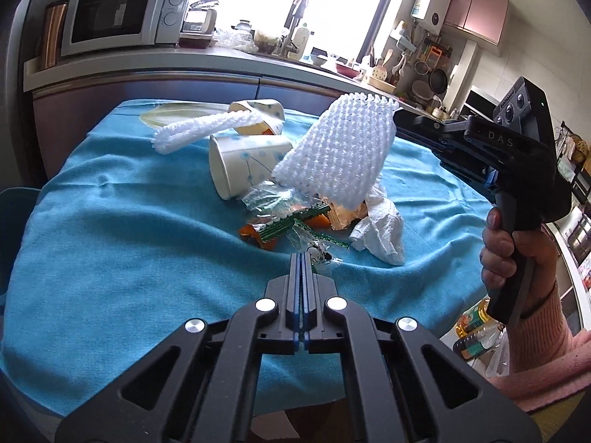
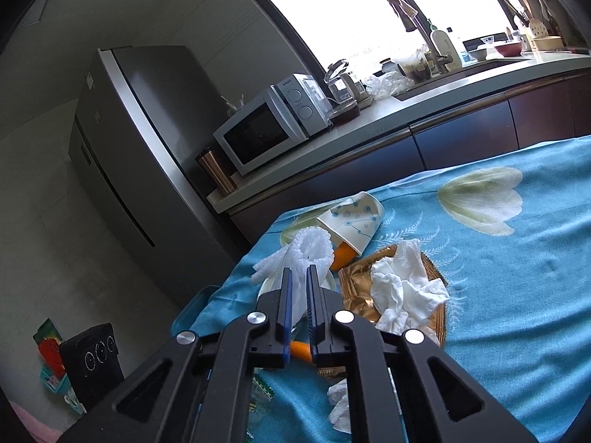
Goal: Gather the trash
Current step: 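Grasp the green plastic wrapper with the left tool while the right tool grasps the white foam net, then carry both held items over the teal bin, then open both tools to drop the wrapper and foam net into the bin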
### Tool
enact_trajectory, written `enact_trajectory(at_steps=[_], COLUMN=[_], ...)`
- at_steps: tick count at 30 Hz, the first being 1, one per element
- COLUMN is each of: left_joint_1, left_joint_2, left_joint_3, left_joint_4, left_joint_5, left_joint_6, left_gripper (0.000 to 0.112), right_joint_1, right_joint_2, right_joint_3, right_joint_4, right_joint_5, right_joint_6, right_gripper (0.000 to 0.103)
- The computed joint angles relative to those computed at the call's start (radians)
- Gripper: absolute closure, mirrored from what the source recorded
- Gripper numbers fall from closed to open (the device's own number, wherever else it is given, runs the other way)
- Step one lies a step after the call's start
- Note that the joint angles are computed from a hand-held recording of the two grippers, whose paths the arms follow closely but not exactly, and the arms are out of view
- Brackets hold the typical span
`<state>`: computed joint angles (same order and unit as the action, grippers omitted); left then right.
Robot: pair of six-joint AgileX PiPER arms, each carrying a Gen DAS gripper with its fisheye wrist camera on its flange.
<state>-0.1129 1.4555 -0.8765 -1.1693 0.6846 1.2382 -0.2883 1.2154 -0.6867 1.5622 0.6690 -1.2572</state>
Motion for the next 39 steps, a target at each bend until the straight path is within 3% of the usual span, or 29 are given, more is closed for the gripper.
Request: enact_trajectory(at_steps=[5, 10, 14, 20, 29, 32, 36, 39], left_joint_1=[0.126, 0.284, 0.414, 0.54, 0.582, 0.578, 0.557, 0.542], left_joint_2=[-0.046, -0.049, 0.011, 0.161, 0.414, 0.501, 0.599, 0.646], left_joint_3=[-0.011, -0.054, -0.119, -0.249, -0.498, -0.596, -0.711, -0.769], left_joint_4=[-0.018, -0.021, -0.007, 0.043, 0.235, 0.334, 0.482, 0.57], left_joint_5=[0.052, 0.073, 0.062, -0.049, -0.161, -0.157, -0.154, -0.157], left_joint_6=[0.024, 0.031, 0.017, -0.042, -0.243, -0.35, -0.517, -0.608], left_gripper=[0.111, 0.111, 0.111, 0.111, 0.111, 0.111, 0.108, 0.097], right_joint_1=[0.05, 0.2, 0.347, 0.521, 0.686, 0.719, 0.757, 0.771], right_joint_2=[-0.014, 0.062, 0.204, 0.467, 0.8, 0.884, 0.993, 1.083], right_joint_3=[-0.043, -0.129, -0.258, -0.523, -0.947, -1.068, -1.246, -1.401], right_joint_4=[0.011, 0.07, 0.11, 0.078, -0.304, -0.476, -0.746, -0.891], right_joint_5=[0.027, -0.004, -0.052, -0.109, -0.173, -0.169, -0.113, -0.015], right_joint_6=[0.007, -0.013, -0.019, 0.075, 0.51, 0.693, 0.981, 1.152], right_gripper=[0.097, 0.097, 0.097, 0.098, 0.098, 0.098, 0.098, 0.094])
